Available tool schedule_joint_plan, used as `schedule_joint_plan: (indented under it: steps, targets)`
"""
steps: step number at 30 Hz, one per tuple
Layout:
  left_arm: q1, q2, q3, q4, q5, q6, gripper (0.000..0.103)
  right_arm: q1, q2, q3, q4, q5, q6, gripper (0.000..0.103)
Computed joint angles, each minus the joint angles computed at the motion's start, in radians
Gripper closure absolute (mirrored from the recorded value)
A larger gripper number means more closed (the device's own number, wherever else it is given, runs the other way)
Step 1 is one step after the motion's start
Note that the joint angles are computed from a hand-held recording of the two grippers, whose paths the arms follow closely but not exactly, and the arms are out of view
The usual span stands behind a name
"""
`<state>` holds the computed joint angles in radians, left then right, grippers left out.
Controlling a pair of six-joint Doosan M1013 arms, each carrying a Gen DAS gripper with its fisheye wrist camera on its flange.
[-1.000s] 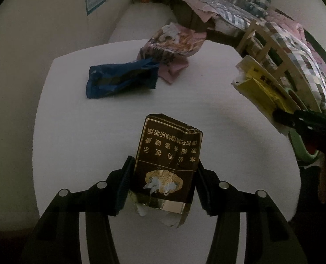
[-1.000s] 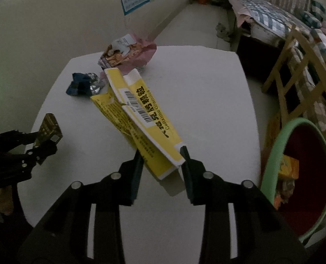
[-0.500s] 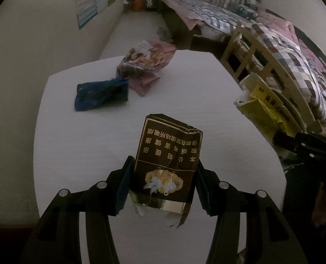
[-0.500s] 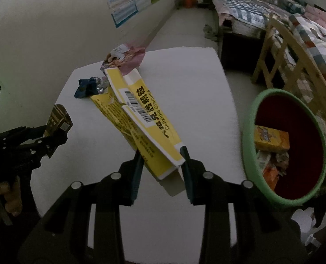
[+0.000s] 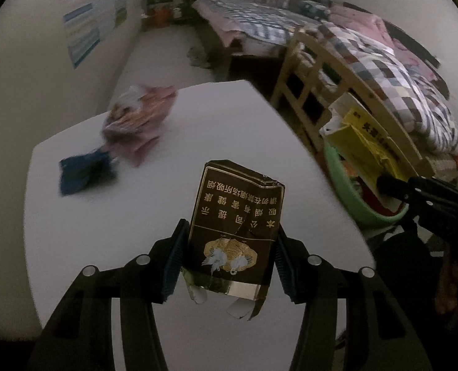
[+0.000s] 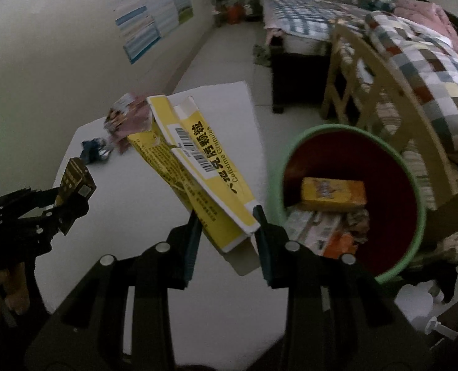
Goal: Collect trash
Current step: 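Carry the cigarette packet and yellow wrapper over the green bin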
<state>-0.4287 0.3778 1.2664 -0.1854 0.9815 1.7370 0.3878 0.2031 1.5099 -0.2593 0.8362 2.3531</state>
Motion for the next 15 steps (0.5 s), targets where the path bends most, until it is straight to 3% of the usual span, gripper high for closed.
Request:
schedule_joint_plan:
  steps: [15]
  targets:
    - [-0.107, 0.088, -0.146, -0.073, 0.05, 0.096, 0.053, -0.091, -0.089, 0.106, -0.109, 0.018, 0.145, 0.07]
